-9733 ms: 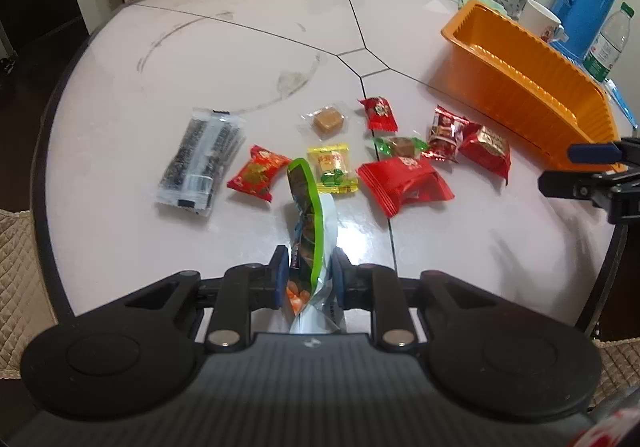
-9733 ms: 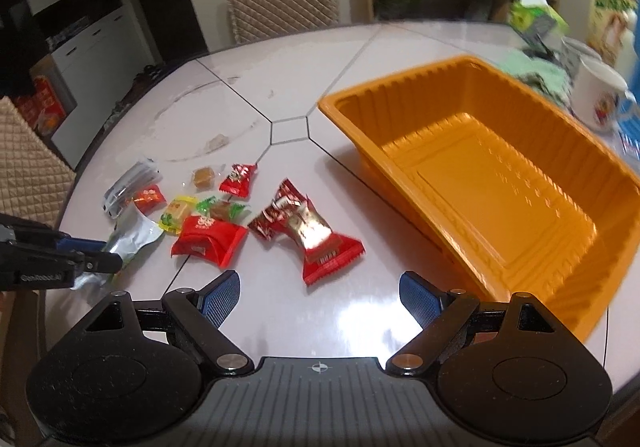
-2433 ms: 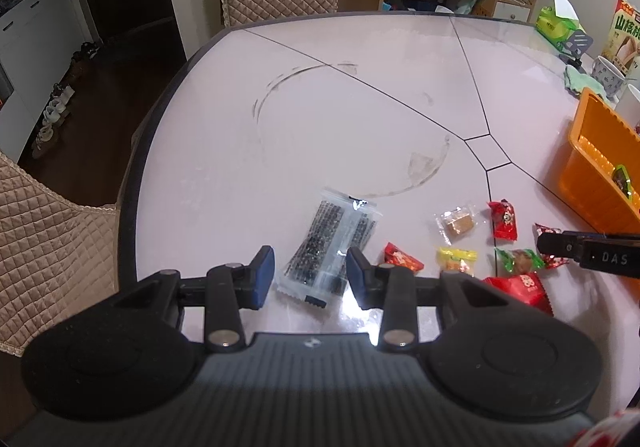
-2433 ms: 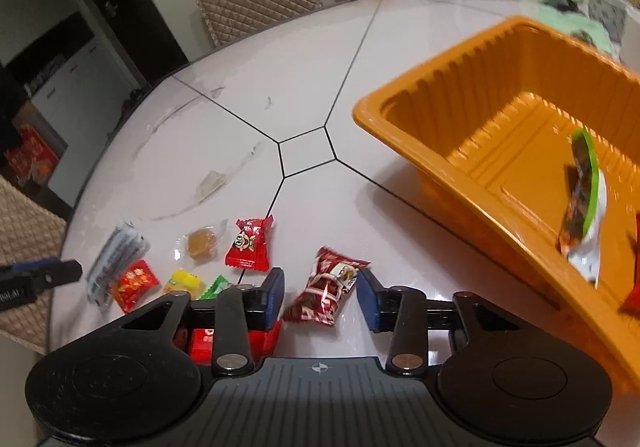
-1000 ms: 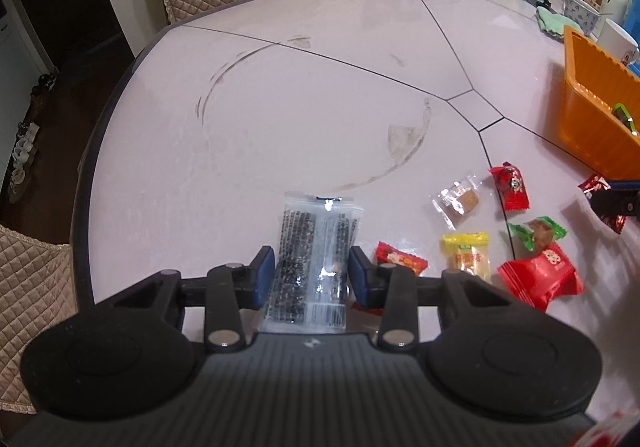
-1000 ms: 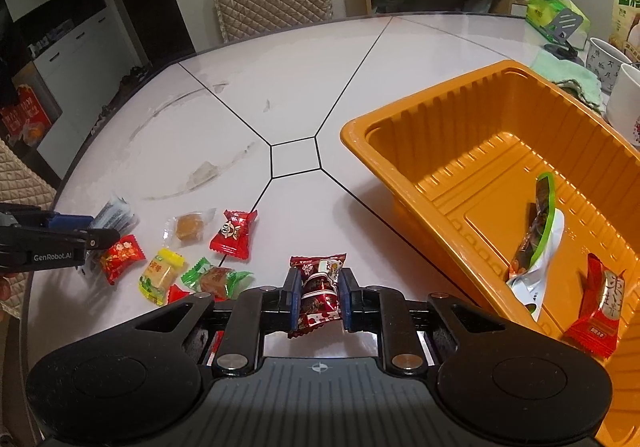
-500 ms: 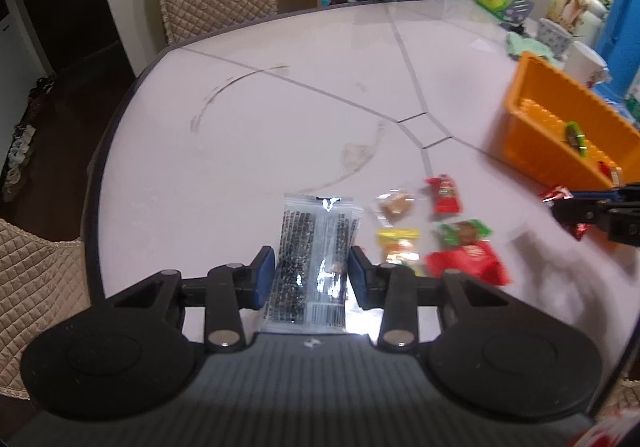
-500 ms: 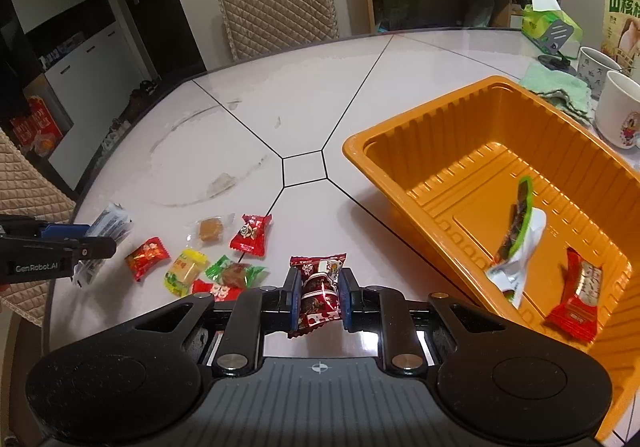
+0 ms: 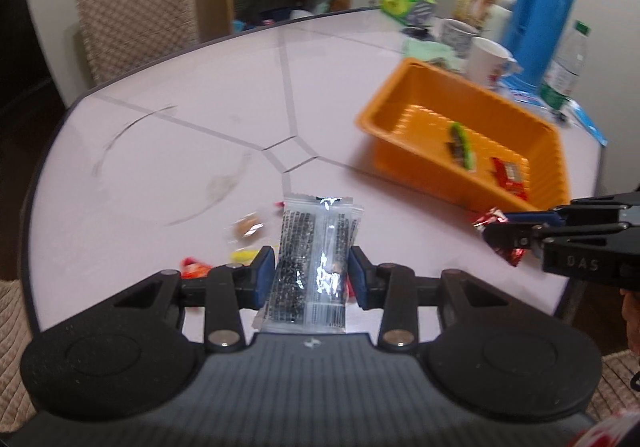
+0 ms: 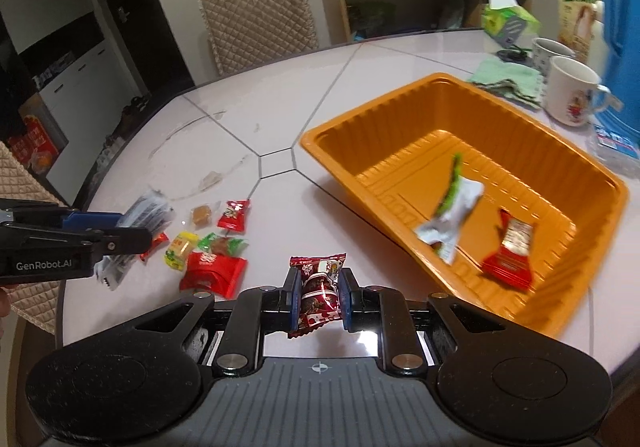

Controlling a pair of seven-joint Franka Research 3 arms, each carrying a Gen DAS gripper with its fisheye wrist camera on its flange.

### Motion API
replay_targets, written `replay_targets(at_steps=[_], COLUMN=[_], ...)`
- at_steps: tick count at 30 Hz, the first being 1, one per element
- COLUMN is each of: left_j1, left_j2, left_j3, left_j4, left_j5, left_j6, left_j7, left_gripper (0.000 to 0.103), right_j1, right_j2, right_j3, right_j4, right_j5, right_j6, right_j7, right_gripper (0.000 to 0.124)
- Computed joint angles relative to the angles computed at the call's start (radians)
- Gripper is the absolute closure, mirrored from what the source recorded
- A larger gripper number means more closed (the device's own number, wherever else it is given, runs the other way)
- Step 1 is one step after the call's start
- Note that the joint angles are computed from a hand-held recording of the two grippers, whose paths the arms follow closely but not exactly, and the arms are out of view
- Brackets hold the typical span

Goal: Organize snacks
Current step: 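Carry both held snacks over the orange tray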

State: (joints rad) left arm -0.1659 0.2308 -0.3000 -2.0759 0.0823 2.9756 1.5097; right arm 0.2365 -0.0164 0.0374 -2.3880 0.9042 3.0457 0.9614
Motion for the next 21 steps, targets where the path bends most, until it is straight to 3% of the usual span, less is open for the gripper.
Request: replay_targets(at_steps=[9, 16, 21], left_j1=[-0.009, -0.057, -0.089], left_j2=[0.055, 0.127, 0.19], left_j3=[-0.088, -0.088, -0.075], left_j4=[0.083, 0.189, 0.285], left_j5=[-0.062, -0.036, -0.002], left_j6=[-0.01, -0.023, -0.042], left_j7=[0.113, 0.126, 0.117], left_gripper=[0.067, 0.067, 0.067], right_j1=[-0.03, -0.106, -0.127], right_j2=[-0.12, -0.172, -0.17], right_j3=[-0.032, -0.035, -0.061], right_j4=[-0.127, -0.184, -0.182], right_j5=[-0.134, -0.339, -0.41], right_j6=[0.053, 0.078, 0.095], right_j7=[0.162, 0.357, 0.415], right_gripper=[0.104, 0.104, 0.104])
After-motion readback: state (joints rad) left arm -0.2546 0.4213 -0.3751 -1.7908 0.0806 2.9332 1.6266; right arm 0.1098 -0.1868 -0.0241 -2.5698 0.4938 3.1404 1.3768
